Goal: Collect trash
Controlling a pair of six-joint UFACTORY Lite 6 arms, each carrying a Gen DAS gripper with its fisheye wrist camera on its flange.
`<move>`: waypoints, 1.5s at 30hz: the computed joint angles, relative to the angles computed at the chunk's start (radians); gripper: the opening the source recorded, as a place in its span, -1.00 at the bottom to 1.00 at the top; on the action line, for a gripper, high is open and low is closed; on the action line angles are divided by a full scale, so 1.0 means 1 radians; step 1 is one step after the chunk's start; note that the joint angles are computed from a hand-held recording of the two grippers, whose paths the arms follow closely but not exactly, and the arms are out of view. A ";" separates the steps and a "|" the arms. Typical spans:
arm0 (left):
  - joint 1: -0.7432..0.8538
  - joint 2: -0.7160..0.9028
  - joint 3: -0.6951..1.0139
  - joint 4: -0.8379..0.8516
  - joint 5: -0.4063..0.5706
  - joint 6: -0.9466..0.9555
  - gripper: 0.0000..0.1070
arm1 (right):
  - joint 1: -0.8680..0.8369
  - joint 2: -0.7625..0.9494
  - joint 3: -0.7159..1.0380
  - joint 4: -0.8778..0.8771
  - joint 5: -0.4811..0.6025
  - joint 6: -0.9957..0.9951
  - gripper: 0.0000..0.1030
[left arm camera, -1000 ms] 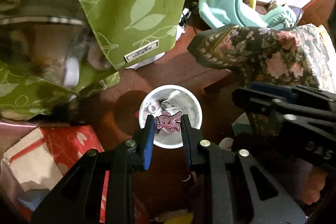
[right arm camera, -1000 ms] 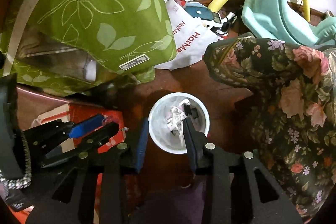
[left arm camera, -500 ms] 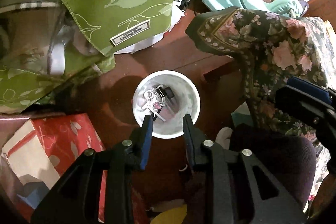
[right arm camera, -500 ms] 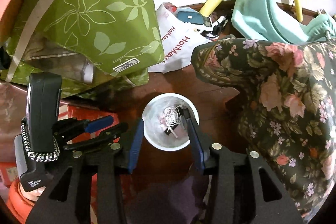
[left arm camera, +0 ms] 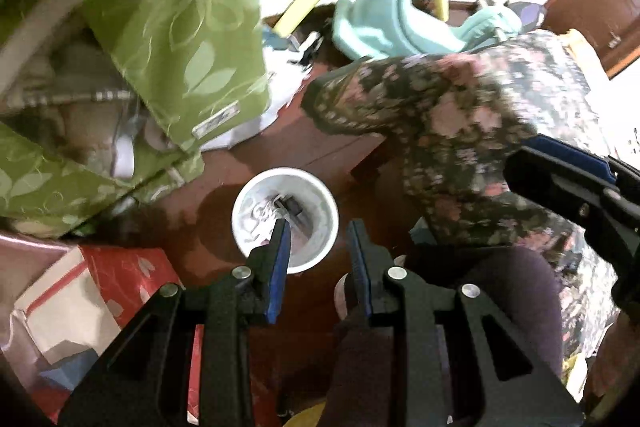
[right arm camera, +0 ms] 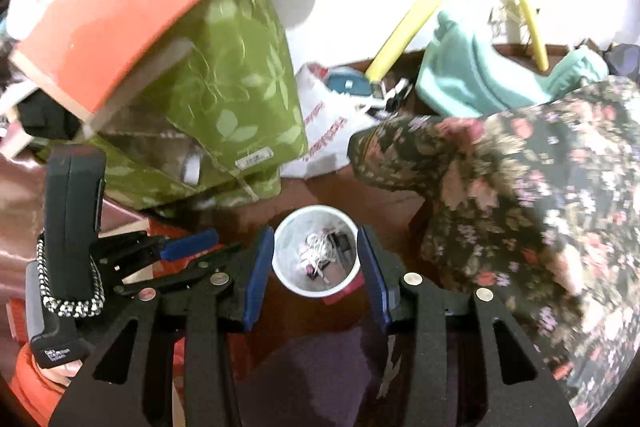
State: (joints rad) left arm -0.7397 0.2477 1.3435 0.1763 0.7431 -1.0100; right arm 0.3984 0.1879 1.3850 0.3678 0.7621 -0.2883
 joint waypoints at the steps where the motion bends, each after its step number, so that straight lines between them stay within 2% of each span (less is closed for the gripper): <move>1: -0.021 -0.003 0.025 0.030 0.020 -0.024 -0.46 | -0.005 -0.040 -0.019 -0.005 -0.005 0.008 -0.23; 9: -0.203 -0.027 0.257 0.314 0.182 -0.203 -0.46 | -0.086 -0.392 -0.175 -0.049 -0.050 0.074 -0.23; 14: -0.316 0.000 0.435 0.484 0.279 -0.240 -0.46 | -0.103 -0.595 -0.217 -0.226 -0.075 0.268 -0.23; 17: -0.380 0.003 0.499 0.572 0.309 -0.248 -0.46 | -0.091 -0.676 -0.219 -0.369 -0.075 0.429 -0.23; 23: -0.465 -0.035 0.515 0.685 0.292 -0.259 -0.44 | -0.080 -0.794 -0.239 -0.586 -0.040 0.680 -0.21; 24: -0.471 -0.040 0.512 0.691 0.285 -0.255 -0.25 | -0.072 -0.803 -0.238 -0.627 -0.025 0.724 -0.07; 25: -0.475 -0.047 0.506 0.695 0.279 -0.253 0.07 | -0.070 -0.812 -0.240 -0.646 -0.017 0.747 0.04; 26: -0.481 -0.052 0.500 0.706 0.280 -0.259 0.22 | -0.068 -0.825 -0.246 -0.665 -0.011 0.771 0.22; 28: -0.492 -0.054 0.491 0.733 0.287 -0.276 0.62 | -0.041 -0.845 -0.261 -0.744 0.000 0.855 0.42; 30: -0.488 -0.056 0.486 0.729 0.282 -0.272 0.76 | 0.011 -0.852 -0.261 -0.847 0.042 0.952 0.83; 32: -0.484 -0.076 0.462 0.718 0.269 -0.268 0.76 | 0.090 -0.863 -0.269 -0.982 0.101 1.084 1.00; 35: -0.474 -0.079 0.457 0.702 0.265 -0.242 0.76 | 0.178 -0.868 -0.273 -1.111 0.185 1.199 1.00; 37: -0.478 -0.090 0.442 0.709 0.259 -0.249 0.76 | 0.180 -0.860 -0.263 -1.105 0.204 1.186 1.00; 42: -0.482 -0.110 0.413 0.719 0.258 -0.267 0.76 | 0.103 -0.853 -0.257 -1.007 0.166 1.109 1.00; 45: -0.478 -0.127 0.393 0.713 0.255 -0.267 0.76 | 0.122 -0.856 -0.265 -1.023 0.179 1.129 1.00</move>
